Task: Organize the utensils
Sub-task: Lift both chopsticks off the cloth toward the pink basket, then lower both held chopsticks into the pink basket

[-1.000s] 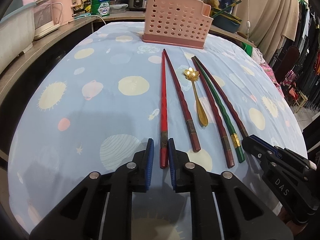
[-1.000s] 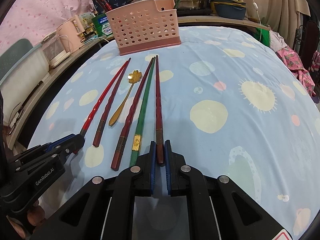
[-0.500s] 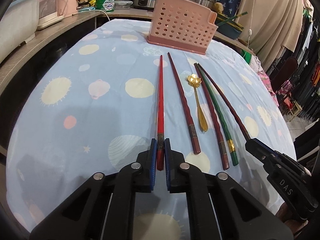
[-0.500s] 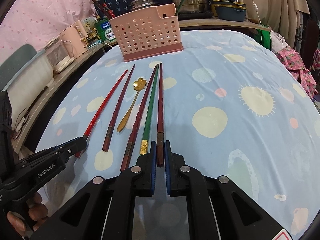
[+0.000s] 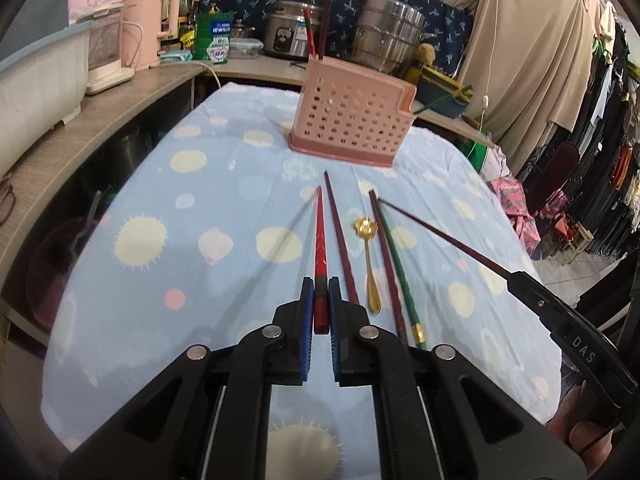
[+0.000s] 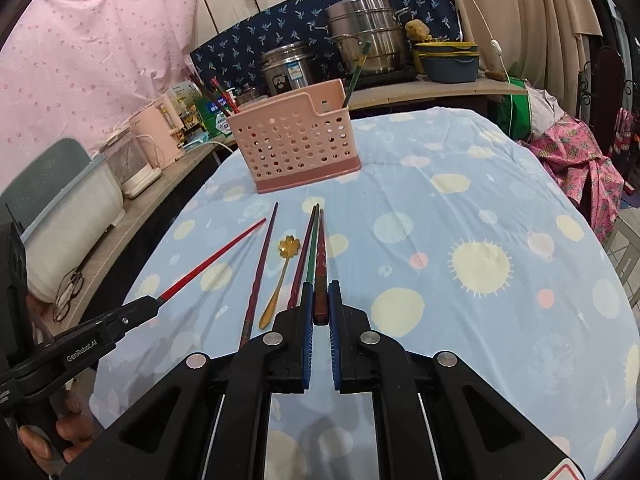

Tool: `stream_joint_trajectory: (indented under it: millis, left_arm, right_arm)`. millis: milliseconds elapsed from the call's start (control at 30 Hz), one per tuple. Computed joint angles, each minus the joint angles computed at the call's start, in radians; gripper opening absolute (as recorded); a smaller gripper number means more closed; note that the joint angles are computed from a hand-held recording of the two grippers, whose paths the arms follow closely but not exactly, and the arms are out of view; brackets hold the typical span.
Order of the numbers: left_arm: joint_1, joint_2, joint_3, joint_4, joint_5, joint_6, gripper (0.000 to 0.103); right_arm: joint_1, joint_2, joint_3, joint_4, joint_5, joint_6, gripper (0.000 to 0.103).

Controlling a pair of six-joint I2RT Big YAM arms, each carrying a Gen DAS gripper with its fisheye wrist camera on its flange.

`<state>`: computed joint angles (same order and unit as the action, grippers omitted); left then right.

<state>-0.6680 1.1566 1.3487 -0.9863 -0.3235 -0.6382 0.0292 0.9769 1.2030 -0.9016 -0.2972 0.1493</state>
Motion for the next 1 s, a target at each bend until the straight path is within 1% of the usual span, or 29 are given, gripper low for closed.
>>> stream_joint_trajectory:
  millis: [200,400,533,867,1000]
  left_arm:
    - [0.023,0.01,0.079,0.001,-0.025,0.045,0.007]
    - [0.06,0.054,0.189,0.014,-0.052,0.117,0.007]
    - [0.084,0.1,0.28,0.029,-0.059,0.168,0.007]
    - [0.153,0.247,0.529,0.022,-0.038,0.232,0.007]
    - [0.16,0.315,0.66,0.033,-0.067,0.282,0.007]
  right_arm:
    - [-0.038,0.025,0.081,0.029,-0.024,0.013,0.007]
    - [-0.074,0.085,0.183,0.071,-0.056,0.044,0.007]
    - [-0.077,0.132,0.251,0.096,-0.045,0.043,0.007]
    - [-0.078,0.278,0.452,0.152,-0.056,0.096,0.007]
    - [-0.076,0.348,0.551,0.182,-0.06,0.133,0.007]
